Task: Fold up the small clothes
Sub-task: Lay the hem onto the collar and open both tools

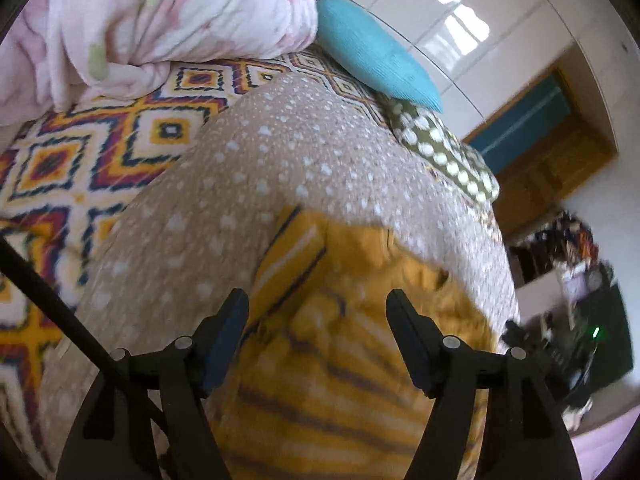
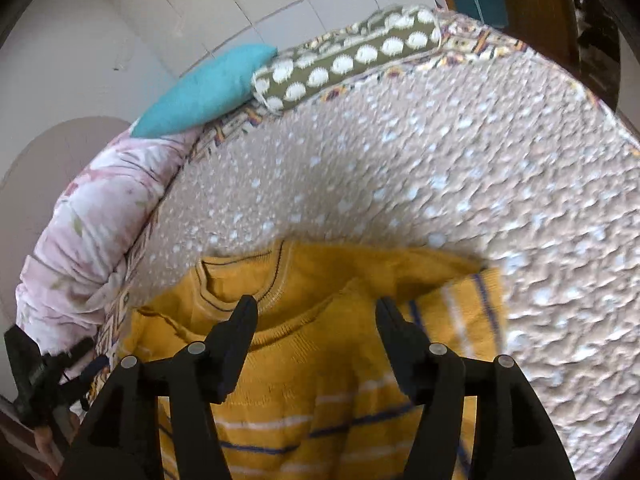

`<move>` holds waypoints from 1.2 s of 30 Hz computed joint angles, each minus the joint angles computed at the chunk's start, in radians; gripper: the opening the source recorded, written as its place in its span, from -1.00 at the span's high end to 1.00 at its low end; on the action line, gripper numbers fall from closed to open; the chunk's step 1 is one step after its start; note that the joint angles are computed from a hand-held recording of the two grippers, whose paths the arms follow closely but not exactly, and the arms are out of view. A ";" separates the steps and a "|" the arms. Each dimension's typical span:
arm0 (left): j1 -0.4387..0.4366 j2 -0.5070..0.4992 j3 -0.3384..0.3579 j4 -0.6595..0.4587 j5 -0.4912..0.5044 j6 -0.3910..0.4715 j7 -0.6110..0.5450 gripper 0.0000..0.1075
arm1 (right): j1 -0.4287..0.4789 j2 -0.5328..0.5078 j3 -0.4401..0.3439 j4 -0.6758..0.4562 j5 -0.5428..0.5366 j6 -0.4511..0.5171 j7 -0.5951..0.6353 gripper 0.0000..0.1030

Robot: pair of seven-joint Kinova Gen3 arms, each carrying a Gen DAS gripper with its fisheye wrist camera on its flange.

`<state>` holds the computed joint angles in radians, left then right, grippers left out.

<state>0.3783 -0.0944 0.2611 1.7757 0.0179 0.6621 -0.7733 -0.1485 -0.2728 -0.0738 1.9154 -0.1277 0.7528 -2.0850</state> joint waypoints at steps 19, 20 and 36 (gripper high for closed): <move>-0.022 -0.158 0.451 0.280 -0.451 0.079 0.504 -0.47 | 0.051 -0.439 -0.229 0.317 0.028 0.068 -0.119 0.26; -0.023 -0.146 0.468 0.276 -0.472 0.088 0.518 -0.50 | 0.052 -0.454 -0.235 0.340 0.029 0.039 -0.124 0.25; 0.158 0.053 0.479 0.159 -0.678 0.335 0.617 -0.74 | -0.093 -0.597 -0.030 0.532 -0.098 -0.195 -0.073 0.24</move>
